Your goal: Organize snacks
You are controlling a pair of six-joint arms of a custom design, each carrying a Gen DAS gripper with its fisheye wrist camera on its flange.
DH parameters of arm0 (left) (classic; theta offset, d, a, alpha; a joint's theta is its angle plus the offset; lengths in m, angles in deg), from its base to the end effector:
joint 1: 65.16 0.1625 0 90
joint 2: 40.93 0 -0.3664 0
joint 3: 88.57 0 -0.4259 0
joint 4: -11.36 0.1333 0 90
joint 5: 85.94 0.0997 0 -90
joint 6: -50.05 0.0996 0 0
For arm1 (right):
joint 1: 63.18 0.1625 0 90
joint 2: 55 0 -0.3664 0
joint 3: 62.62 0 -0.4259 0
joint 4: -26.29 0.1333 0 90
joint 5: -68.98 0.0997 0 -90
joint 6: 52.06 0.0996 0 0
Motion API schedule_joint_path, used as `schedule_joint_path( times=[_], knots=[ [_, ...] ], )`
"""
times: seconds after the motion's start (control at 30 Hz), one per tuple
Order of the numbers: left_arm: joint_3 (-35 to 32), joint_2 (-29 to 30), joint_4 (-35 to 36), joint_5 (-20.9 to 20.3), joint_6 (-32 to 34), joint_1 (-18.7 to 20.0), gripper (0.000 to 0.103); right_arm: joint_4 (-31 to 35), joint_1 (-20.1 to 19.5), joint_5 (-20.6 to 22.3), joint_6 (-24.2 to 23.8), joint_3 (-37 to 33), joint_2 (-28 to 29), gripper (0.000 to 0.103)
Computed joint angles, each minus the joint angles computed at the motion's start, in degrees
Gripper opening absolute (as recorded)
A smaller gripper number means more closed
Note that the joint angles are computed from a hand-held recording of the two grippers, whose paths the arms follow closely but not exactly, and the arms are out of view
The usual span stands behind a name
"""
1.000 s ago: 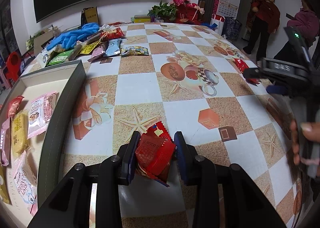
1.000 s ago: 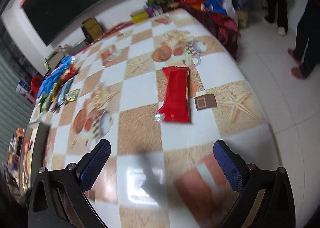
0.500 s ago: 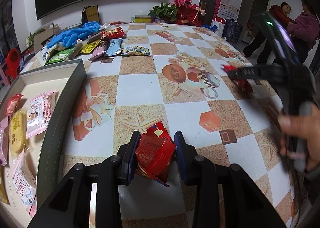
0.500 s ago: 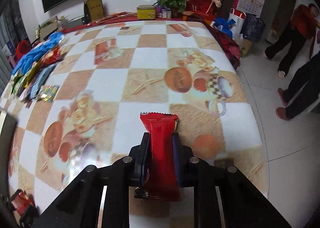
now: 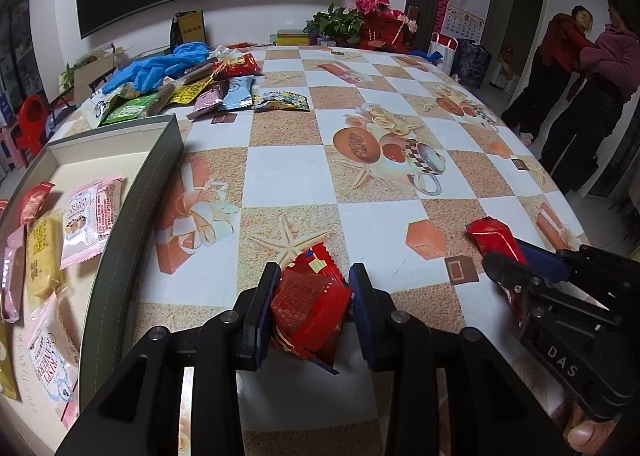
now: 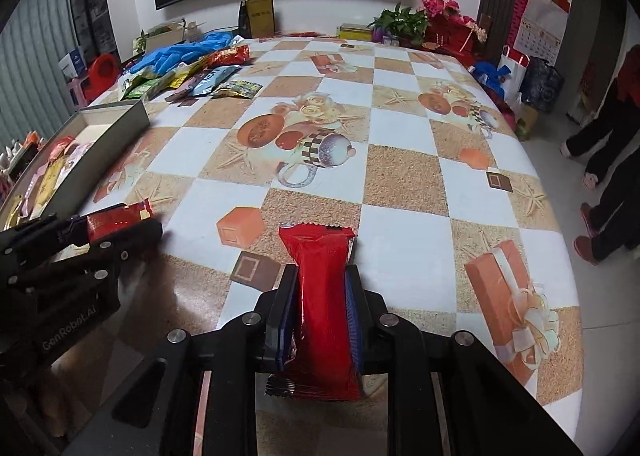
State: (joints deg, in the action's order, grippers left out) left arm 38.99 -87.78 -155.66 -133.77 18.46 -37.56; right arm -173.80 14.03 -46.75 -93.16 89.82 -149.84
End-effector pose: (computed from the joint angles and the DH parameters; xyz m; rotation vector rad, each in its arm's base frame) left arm -0.2742 -0.3692 -0.0706 0.6987 2.4180 -0.6543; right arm 0.0150 -0.3409 0.1924 0.3032 -2.2335 0.7526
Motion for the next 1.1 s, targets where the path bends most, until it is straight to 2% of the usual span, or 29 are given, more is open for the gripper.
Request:
schedule_joint_path(
  times=[0.17,0.23,0.3,0.33,0.37,0.43,0.73,0.8,0.83,0.87,1.1],
  knots=[
    [-0.12,0.01,1.26,0.80,0.00,-0.25,0.039,-3.48,1.04,-1.64,-2.45,-0.31,2.62,0.023],
    [-0.12,-0.01,1.21,0.75,0.01,-0.22,0.039,-4.72,0.24,-0.27,-3.62,0.32,2.38,0.026],
    [-0.25,0.15,1.36,0.83,-0.10,-0.32,0.039,-3.07,-0.80,1.37,-3.13,0.68,0.75,0.027],
    [-0.27,0.16,1.45,0.87,-0.10,-0.34,0.039,-2.72,-1.26,1.83,-2.51,0.69,0.29,0.034],
    [-0.25,0.11,1.55,0.95,-0.07,-0.33,0.039,-3.41,-1.24,1.36,-2.02,0.66,0.61,0.047],
    [-0.23,0.08,1.56,0.96,-0.05,-0.32,0.040,-1.70,-1.98,1.72,0.20,0.32,-0.41,0.058],
    [-0.55,0.43,2.23,1.32,-0.17,-0.52,0.041,-2.74,-1.16,1.03,-0.87,0.06,0.93,0.059],
    [-0.50,0.37,2.16,1.30,-0.08,-0.45,0.041,-3.93,-0.83,-0.35,-0.87,-0.36,1.97,0.077],
    [-0.49,0.37,2.04,1.22,-0.09,-0.44,0.041,-2.33,-0.70,-1.06,-0.19,-0.90,2.20,0.097],
    [-0.48,0.39,1.96,1.16,-0.10,-0.44,0.041,-1.72,-0.32,-1.91,0.09,-1.40,2.96,0.101],
    [-0.45,0.37,1.97,1.16,-0.01,-0.44,0.041,0.19,-0.86,-0.33,0.73,-1.57,2.49,0.102]
  ],
)
